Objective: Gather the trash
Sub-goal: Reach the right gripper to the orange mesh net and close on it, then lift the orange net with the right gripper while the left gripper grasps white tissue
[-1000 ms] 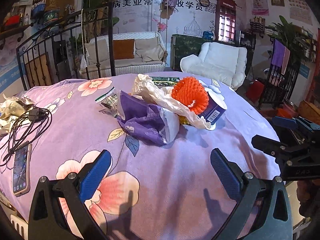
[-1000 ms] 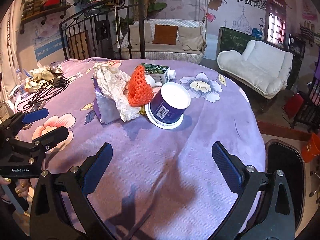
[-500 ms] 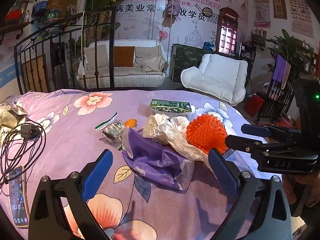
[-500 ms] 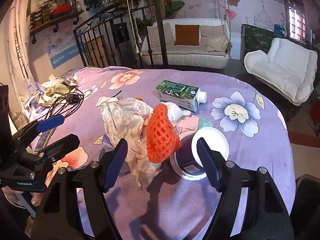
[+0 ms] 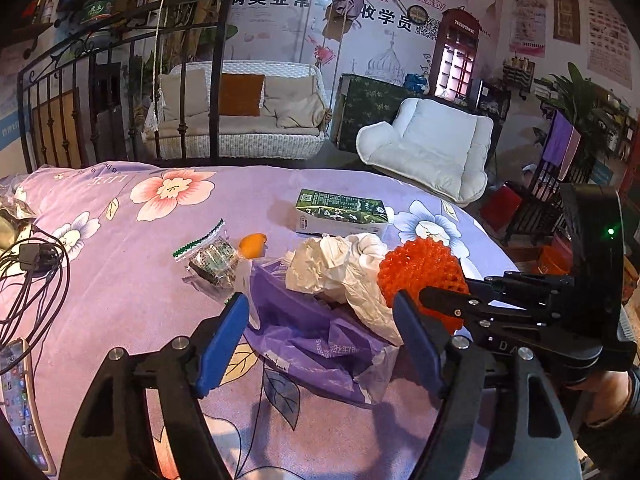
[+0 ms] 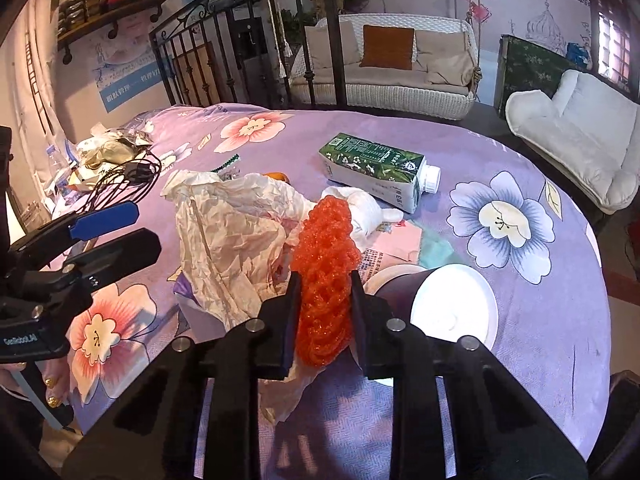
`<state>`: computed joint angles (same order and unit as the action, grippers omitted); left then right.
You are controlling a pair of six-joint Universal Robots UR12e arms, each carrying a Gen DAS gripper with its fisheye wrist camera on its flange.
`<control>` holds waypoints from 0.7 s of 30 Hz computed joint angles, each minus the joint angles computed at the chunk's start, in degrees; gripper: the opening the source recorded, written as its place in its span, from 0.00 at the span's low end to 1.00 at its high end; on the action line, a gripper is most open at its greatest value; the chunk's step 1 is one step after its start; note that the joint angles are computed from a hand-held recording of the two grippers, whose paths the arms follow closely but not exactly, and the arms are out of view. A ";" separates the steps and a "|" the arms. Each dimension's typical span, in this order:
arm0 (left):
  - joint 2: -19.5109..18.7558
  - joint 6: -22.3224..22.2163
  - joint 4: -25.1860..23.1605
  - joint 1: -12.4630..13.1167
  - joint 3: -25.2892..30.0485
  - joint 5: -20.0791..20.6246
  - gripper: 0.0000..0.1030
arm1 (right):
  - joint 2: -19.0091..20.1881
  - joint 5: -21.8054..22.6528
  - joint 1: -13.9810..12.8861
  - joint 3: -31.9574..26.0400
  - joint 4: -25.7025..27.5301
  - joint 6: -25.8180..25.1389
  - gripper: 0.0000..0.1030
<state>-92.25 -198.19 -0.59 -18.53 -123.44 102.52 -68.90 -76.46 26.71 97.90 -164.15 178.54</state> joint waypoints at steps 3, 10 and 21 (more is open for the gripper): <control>-0.17 0.43 -0.30 0.47 0.60 -0.70 0.72 | -0.52 -0.02 -0.01 0.80 -1.30 -0.07 0.14; -1.50 3.73 -3.44 0.93 3.44 -1.81 0.72 | -1.70 0.92 -0.22 2.53 -4.67 1.07 0.13; -2.85 5.93 -8.65 2.00 5.66 -6.56 0.43 | -3.93 -1.77 0.01 5.77 -9.19 3.95 0.14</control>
